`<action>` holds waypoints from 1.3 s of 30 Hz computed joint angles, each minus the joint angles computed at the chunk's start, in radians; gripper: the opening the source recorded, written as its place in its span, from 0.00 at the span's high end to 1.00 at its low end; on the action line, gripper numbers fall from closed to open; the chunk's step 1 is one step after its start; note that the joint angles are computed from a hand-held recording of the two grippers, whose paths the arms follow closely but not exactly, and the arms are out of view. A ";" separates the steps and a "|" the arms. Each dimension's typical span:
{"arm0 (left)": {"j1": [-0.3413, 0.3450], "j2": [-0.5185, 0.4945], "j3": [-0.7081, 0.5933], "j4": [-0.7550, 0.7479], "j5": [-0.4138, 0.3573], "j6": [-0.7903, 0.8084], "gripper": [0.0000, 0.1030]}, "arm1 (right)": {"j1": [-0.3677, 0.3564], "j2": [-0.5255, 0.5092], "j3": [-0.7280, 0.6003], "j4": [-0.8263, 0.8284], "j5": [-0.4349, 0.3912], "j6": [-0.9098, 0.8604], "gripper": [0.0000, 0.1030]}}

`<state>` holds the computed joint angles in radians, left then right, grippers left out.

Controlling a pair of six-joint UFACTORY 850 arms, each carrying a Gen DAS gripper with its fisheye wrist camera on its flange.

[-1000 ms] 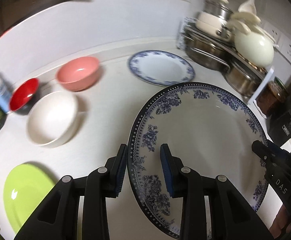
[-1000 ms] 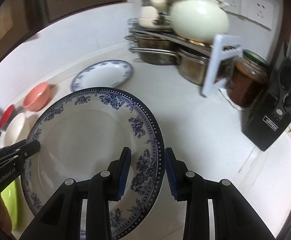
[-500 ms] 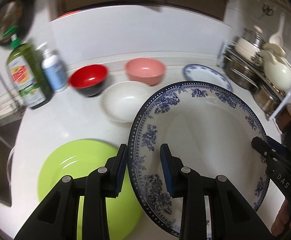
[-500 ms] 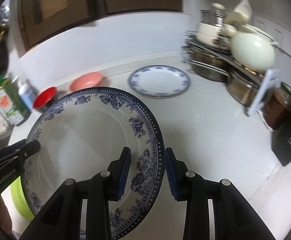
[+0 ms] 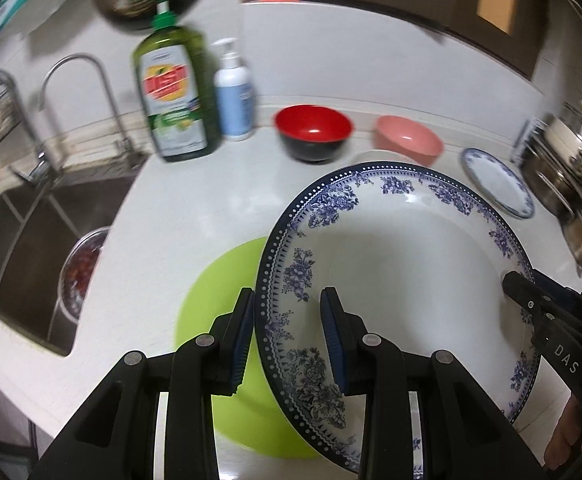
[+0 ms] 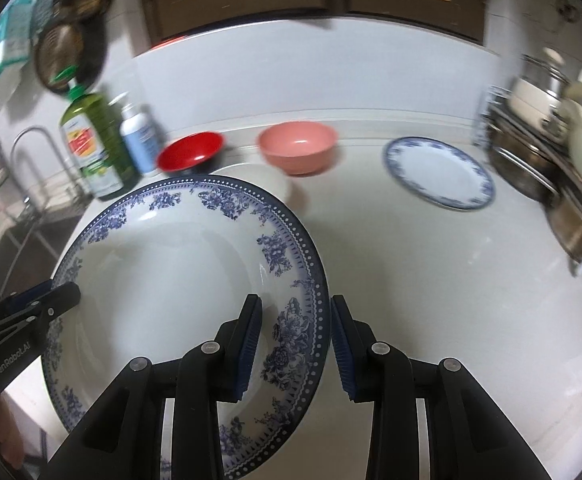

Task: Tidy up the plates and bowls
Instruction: 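Carry the blue-and-white plate over the green plate, then lower the blue-and-white plate onto the green plate and open both grippers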

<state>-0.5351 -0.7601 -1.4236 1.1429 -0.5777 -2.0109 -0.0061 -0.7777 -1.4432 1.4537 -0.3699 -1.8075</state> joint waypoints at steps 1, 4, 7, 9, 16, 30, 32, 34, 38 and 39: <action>0.002 0.005 0.011 0.000 0.000 -0.010 0.68 | 0.008 -0.001 0.001 -0.008 -0.006 0.001 0.65; 0.013 0.021 0.053 -0.005 0.003 -0.041 0.68 | 0.029 -0.003 0.005 -0.034 -0.017 0.010 0.65; 0.022 0.029 0.084 -0.008 0.008 -0.063 0.68 | 0.048 -0.007 0.008 -0.059 -0.021 0.019 0.65; 0.035 0.030 0.100 -0.024 0.026 -0.065 0.67 | 0.059 -0.016 0.001 -0.090 -0.024 0.044 0.65; 0.066 0.000 0.107 -0.070 0.053 -0.038 0.67 | 0.105 -0.060 -0.026 -0.154 -0.009 0.090 0.65; 0.111 -0.044 0.103 -0.136 0.124 0.039 0.67 | 0.155 -0.142 -0.101 -0.418 0.021 0.364 0.65; 0.115 -0.047 0.100 -0.144 0.131 0.054 0.67 | 0.160 -0.139 -0.096 -0.413 0.036 0.351 0.65; 0.117 -0.048 0.101 -0.141 0.136 0.054 0.67 | 0.161 -0.138 -0.091 -0.406 0.044 0.342 0.65; 0.119 -0.047 0.104 -0.142 0.146 0.064 0.67 | 0.166 -0.135 -0.085 -0.417 0.057 0.349 0.63; 0.120 -0.047 0.105 -0.142 0.147 0.064 0.67 | 0.167 -0.135 -0.085 -0.417 0.060 0.347 0.63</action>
